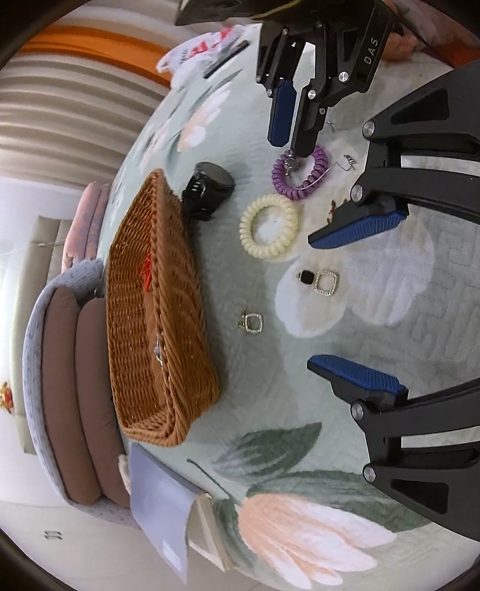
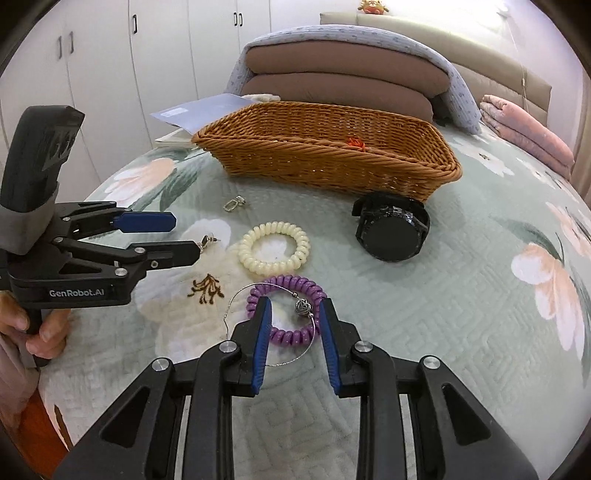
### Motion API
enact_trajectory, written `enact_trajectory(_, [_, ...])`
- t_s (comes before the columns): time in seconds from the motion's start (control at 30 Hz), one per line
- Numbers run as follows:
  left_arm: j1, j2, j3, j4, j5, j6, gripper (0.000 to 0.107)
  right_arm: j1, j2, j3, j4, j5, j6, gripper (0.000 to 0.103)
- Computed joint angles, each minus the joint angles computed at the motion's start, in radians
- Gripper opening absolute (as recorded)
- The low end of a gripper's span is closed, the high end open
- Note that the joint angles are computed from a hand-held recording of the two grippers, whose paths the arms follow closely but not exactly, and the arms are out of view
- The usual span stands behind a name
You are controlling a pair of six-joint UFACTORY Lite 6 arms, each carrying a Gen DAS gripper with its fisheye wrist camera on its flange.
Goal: Organize jewelry
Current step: 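Move the left tool toward the square earring while the right tool approaches the purple coil hair tie, then grasp the square rhinestone earring with the left tool while the right tool grasps the purple coil hair tie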
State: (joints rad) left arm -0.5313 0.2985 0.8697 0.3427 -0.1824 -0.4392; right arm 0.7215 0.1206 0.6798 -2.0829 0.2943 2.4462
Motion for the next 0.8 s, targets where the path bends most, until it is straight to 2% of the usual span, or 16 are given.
enact_trajectory(0.1, [-0.006,0.011,0.01,-0.049,0.011,0.05,0.056,-0.005,0.008,0.006,-0.039,-0.009,0.031,0.018])
enact_trajectory(0.33, [0.002,0.022,0.014,0.017,0.011,-0.012,0.055,-0.014,0.055,0.054,0.073,-0.031,-0.096,0.017])
enact_trajectory(0.5, [-0.007,0.032,0.024,-0.017,0.017,0.026,0.055,0.005,0.103,0.114,0.297,-0.023,-0.361,0.017])
enact_trajectory(0.6, [-0.004,0.033,0.023,0.012,0.014,-0.002,0.055,0.007,0.111,0.124,0.35,-0.023,-0.439,0.017])
enact_trajectory(0.7, [0.0,0.034,0.024,0.037,0.013,-0.024,0.055,0.012,0.154,0.184,0.516,-0.014,-0.648,0.017])
enact_trajectory(0.8, [-0.006,0.033,0.023,-0.01,0.015,0.023,0.055,0.019,0.175,0.218,0.628,-0.011,-0.78,0.018])
